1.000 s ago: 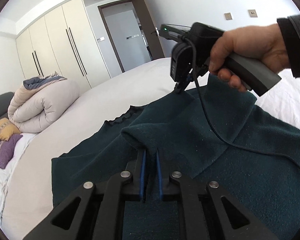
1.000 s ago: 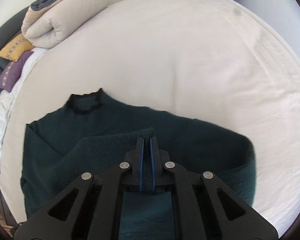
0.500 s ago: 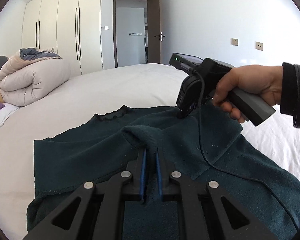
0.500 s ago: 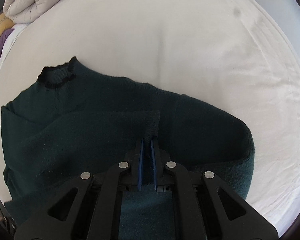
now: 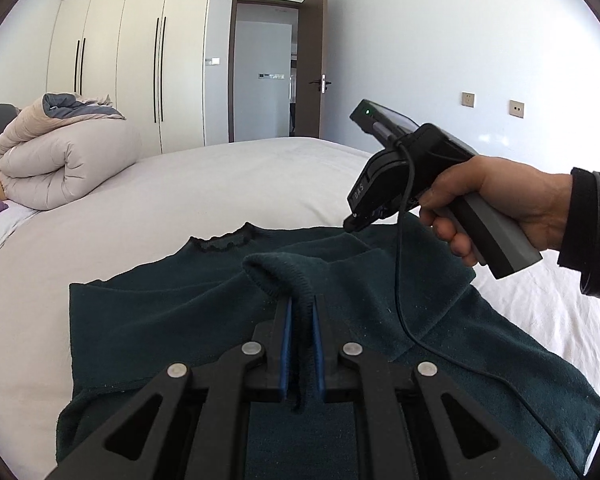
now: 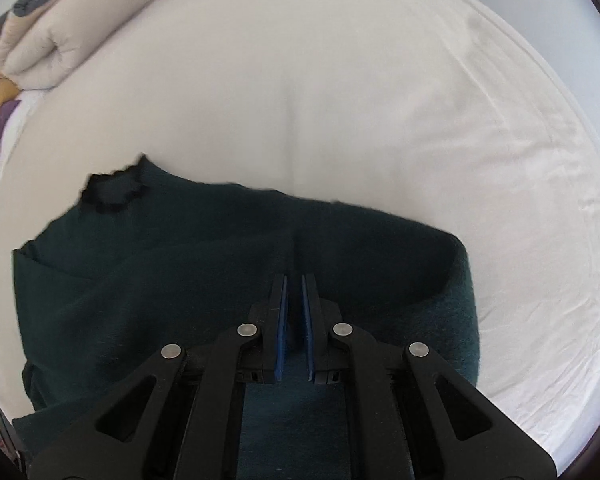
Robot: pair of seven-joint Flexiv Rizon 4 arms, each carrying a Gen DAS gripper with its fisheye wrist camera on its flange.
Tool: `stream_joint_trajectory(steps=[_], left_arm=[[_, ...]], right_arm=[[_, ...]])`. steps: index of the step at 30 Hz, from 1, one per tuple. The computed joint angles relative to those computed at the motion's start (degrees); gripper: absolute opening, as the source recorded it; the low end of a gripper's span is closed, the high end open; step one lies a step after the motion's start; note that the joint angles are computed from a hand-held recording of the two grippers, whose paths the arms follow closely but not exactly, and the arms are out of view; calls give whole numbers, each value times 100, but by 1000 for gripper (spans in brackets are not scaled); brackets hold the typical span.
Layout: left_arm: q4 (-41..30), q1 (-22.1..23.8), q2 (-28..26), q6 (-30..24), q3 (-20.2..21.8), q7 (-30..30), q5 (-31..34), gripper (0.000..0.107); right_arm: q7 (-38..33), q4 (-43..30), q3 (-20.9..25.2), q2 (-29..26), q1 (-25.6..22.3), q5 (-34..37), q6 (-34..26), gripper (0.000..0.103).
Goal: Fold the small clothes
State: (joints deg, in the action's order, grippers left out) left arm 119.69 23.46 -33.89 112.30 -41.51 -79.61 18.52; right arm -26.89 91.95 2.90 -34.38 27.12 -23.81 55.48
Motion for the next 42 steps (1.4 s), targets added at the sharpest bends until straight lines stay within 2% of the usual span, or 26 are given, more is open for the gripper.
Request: stream_joint_trajectory(steps=[2, 3, 5, 7, 8, 9, 10, 11, 17, 22, 23, 24, 27, 29, 31, 33, 34, 35, 37, 38, 40, 41, 42], left_arm=[[-9, 11, 9, 20, 22, -21, -18, 10], [-14, 14, 13, 29, 29, -34, -19, 10], [-21, 44, 10, 53, 12, -78, -17, 10], [-33, 71, 10, 51, 2, -109, 8, 10], [-36, 90, 7, 24, -16, -117, 20, 10], [-27, 114, 10, 16, -36, -123, 28, 10], [-17, 147, 14, 1, -70, -129, 37, 10], [-1, 211, 4, -5, -143, -132, 62, 10], [112, 399, 6, 10, -400, -114, 169, 10], [135, 495, 11, 51, -508, -106, 197, 10], [131, 535, 12, 72, -536, -116, 206, 10], [125, 563, 21, 87, -552, -126, 215, 10], [19, 932, -97, -182, -960, -191, 185, 10], [-54, 1107, -144, -350, -1156, -192, -9, 10], [-150, 1204, -144, -563, -1294, -145, -229, 10], [-340, 1133, -77, -836, -1299, 47, -442, 10], [-441, 1069, -34, -951, -1280, 146, -548, 10], [-558, 991, 30, -1081, -1258, 246, -658, 7], [-727, 896, 123, -1159, -1267, 412, -835, 4], [-797, 904, 169, -1189, -1343, 480, -928, 4], [-852, 976, 231, -1169, -1545, 583, -1102, 4], [-870, 992, 287, -1159, -1622, 633, -1185, 4], [-880, 971, 345, -1153, -1632, 697, -1253, 4]], right_arm=[[-174, 48, 55, -9, -12, -67, 494, 7], [-484, -13, 225, -81, -101, 26, 737, 7], [-987, -158, 476, -221, -210, 256, 904, 7], [-1380, -569, 699, -533, -218, 569, 518, 15], [-1574, -806, 860, -671, -304, 835, 35, 25], [-1680, -917, 983, -784, -398, 1163, -175, 25], [-1715, -842, 919, -749, -376, 1257, -12, 25], [-1843, -865, 928, -706, -382, 1340, -114, 25], [-2558, -1647, 883, -694, -127, 1521, -2307, 25], [-2800, -1589, 845, -552, -91, 1785, -2608, 25], [-2832, -1552, 823, -541, -87, 1804, -2503, 25], [-2811, -1330, 774, -395, -74, 1796, -2276, 25], [-2206, 13, 319, 426, 170, 1510, -348, 25], [-1443, 946, 304, 945, 12, 1186, 1136, 25], [-693, 1879, -57, 1501, 196, 1044, 2146, 25], [463, 2813, -609, 1892, 449, 12, 3022, 25], [723, 3172, -616, 2011, 382, -164, 3524, 25], [691, 3638, -435, 2045, 159, 33, 4370, 25], [957, 4122, 128, 1701, -357, 193, 6007, 25], [752, 4214, 418, 1464, -450, 591, 6647, 27], [533, 4219, 588, 973, -231, 1311, 7667, 48], [390, 4159, 689, 803, -159, 1712, 7992, 70], [323, 4005, 719, 473, 32, 2262, 8627, 82]])
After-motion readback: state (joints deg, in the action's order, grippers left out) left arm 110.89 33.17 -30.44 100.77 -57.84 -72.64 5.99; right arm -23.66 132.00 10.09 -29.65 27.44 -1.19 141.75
